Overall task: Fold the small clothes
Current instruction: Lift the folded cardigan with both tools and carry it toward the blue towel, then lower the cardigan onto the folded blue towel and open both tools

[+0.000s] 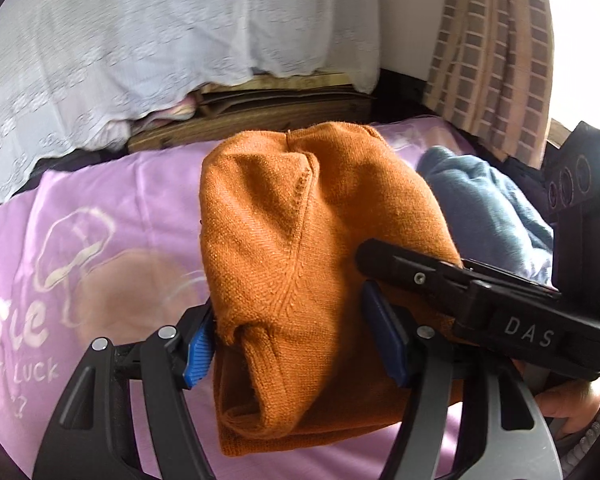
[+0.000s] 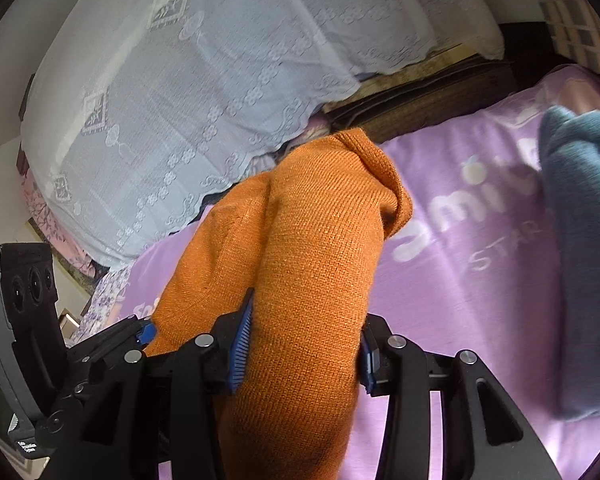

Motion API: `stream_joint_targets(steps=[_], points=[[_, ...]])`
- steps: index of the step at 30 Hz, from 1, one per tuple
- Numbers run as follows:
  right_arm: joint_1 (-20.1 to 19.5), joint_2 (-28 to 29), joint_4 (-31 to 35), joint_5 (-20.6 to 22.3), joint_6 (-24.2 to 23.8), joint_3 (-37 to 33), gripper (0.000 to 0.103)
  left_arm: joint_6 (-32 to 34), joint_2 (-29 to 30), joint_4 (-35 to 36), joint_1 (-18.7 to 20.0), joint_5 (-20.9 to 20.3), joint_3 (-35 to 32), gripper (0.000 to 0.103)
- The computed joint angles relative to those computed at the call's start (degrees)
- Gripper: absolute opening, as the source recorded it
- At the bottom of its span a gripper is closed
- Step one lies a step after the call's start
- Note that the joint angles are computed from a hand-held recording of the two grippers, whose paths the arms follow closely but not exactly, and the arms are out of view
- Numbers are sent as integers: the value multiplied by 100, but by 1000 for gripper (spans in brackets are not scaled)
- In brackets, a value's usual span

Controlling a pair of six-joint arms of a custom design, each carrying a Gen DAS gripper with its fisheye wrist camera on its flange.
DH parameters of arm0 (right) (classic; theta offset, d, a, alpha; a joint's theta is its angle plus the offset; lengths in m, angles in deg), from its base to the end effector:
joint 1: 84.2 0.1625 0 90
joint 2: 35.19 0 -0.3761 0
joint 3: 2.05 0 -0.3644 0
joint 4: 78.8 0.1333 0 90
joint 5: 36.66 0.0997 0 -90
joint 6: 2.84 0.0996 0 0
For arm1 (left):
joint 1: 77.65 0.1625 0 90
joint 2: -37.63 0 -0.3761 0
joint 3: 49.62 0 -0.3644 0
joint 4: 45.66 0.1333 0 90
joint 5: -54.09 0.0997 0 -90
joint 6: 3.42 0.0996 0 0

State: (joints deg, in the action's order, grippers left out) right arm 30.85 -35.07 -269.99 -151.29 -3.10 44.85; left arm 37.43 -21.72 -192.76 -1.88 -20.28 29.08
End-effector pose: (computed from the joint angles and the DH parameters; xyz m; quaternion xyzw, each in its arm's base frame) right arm 0.4034 -0.6463 -0.0770 0.0958 -0.8700 0.4752 0.0900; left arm -0.0102 -0.6918 0.3505 0.3944 0.8516 -0.2823 0.1990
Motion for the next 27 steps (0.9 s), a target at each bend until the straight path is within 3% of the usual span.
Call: stream_joint_targets(steps=[6,18,27], points=[[-90,-805,-1080,-142,-170,1344,43,75,49,-193,-363,-38,250,64],[-275,-2183,-2637,-712,-745,3318,43,-9,370,-460,-1177,-156,629,64],[-663,-2763,-3368,-739,-659,4236,43,-388,841,-309,-1513,-179,585,65]])
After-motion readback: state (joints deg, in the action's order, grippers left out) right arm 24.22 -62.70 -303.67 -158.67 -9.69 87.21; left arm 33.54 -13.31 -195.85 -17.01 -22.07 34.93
